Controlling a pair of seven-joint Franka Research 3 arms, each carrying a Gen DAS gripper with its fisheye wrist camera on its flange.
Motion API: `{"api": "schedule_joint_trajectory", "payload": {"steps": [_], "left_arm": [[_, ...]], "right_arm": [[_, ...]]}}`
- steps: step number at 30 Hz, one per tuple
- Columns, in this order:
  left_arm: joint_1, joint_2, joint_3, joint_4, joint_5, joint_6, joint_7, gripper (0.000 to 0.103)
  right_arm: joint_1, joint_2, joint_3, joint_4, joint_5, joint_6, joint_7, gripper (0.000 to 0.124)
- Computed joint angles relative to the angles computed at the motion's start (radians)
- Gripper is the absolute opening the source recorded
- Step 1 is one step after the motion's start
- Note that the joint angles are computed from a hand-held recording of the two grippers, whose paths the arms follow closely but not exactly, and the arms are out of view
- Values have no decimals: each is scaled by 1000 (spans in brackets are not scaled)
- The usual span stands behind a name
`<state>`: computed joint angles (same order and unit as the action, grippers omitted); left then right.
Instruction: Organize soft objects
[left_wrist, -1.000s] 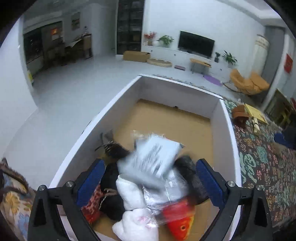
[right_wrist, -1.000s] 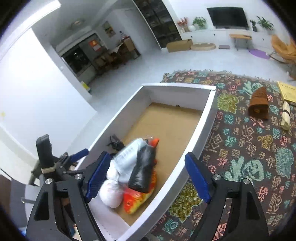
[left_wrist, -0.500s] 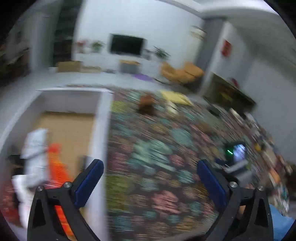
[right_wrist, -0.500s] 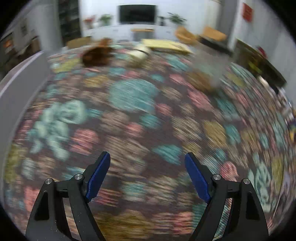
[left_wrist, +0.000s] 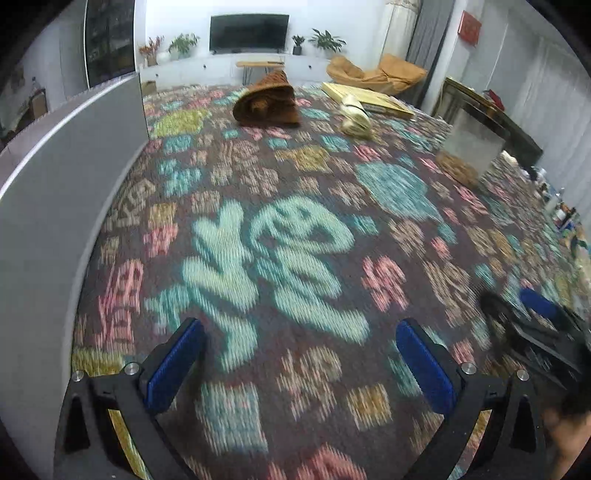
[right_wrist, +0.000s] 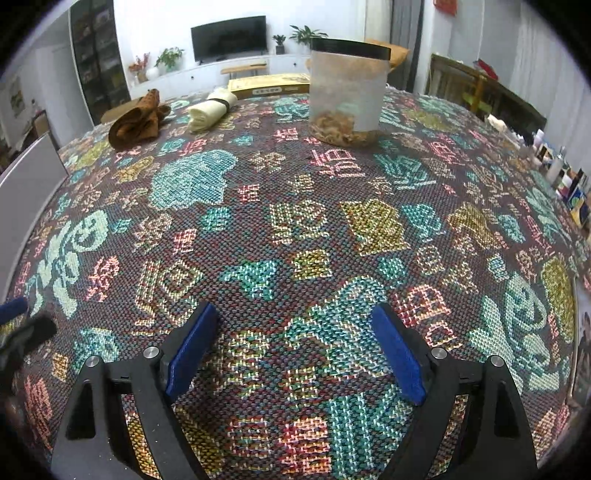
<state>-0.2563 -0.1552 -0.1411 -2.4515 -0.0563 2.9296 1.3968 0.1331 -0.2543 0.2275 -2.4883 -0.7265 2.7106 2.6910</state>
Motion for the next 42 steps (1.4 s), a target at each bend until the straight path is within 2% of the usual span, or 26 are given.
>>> {"api": "schedule_joint_trajectory", "payload": {"steps": [2,3,5,12,42], "left_arm": [[30,43,-17,31,85,0,-50,103],[76,55,-48,29,201,22,-123,103],[100,49,-67,31,316,3,-200,103],[77,52,-40,32,283,9,-165,103],[77,52,-39,33,286,8,-167,103]], "right_arm": [[0,0,-1,1,0,0,-1,89],[0,0,-1,1,0,0,-1,89],[1,0,-1,1,1,-1,-2,89],[0,4,-3,2,-3,2,1,90],[1,2,-3,2,0,0,-1,90]]}}
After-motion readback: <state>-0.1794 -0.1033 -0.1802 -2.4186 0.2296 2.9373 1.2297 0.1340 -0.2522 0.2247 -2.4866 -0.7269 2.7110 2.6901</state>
